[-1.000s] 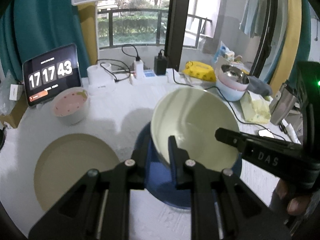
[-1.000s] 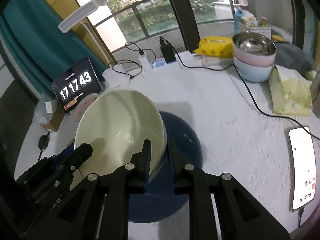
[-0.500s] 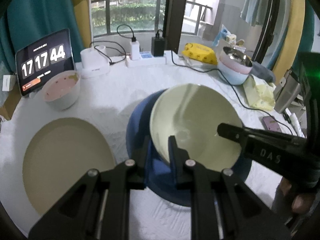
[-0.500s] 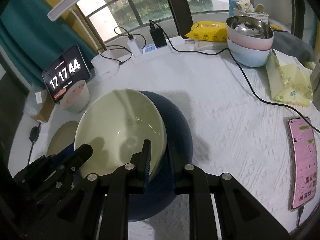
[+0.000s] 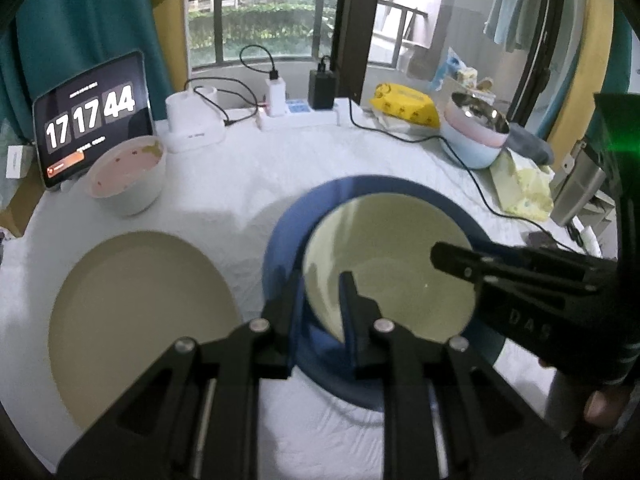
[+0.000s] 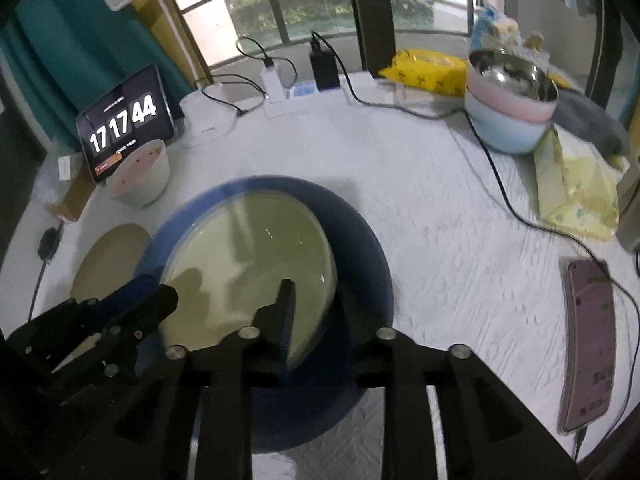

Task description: Organize plates and bowls

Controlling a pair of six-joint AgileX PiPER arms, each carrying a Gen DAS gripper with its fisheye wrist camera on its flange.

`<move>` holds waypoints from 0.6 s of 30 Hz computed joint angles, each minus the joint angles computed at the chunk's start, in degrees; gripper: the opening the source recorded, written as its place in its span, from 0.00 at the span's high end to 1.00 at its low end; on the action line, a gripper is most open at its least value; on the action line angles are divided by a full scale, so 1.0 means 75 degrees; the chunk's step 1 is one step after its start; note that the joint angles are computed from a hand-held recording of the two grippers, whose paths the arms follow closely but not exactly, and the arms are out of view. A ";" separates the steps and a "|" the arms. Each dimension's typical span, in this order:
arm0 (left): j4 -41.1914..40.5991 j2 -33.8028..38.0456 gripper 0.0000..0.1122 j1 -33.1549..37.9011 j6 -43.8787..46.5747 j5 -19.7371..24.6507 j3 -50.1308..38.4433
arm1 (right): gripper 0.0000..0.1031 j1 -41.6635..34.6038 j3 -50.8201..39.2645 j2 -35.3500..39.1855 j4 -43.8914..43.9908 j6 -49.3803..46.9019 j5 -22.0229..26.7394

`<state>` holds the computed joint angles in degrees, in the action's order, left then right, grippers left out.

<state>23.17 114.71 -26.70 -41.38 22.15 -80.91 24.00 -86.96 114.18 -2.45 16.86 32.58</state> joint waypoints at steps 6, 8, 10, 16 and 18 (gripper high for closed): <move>-0.0087 -0.0224 0.83 0.0155 0.0083 -0.0141 0.0194 | 0.59 0.0132 -0.0110 -0.0139 -0.0636 0.0391 -0.0011; -0.0080 -0.0350 0.83 0.0236 0.0099 -0.0209 0.0277 | 0.59 0.0129 -0.0202 -0.0141 -0.0632 0.0399 0.0034; -0.0159 -0.0411 0.83 0.0305 0.0220 -0.0240 0.0290 | 0.59 0.0161 -0.0328 -0.0147 -0.0702 0.0468 0.0099; -0.0401 -0.0716 0.80 0.0628 0.0542 -0.0494 0.0531 | 0.59 0.0316 -0.0880 0.0000 -0.0796 0.0536 0.0371; -0.0481 -0.0772 0.78 0.0752 0.0644 -0.0542 0.0568 | 0.59 0.0364 -0.1080 0.0088 -0.0787 0.0528 0.0472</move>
<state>19.57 108.92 -21.06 -36.55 18.09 -76.65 26.73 -95.06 114.84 -8.35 20.82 36.12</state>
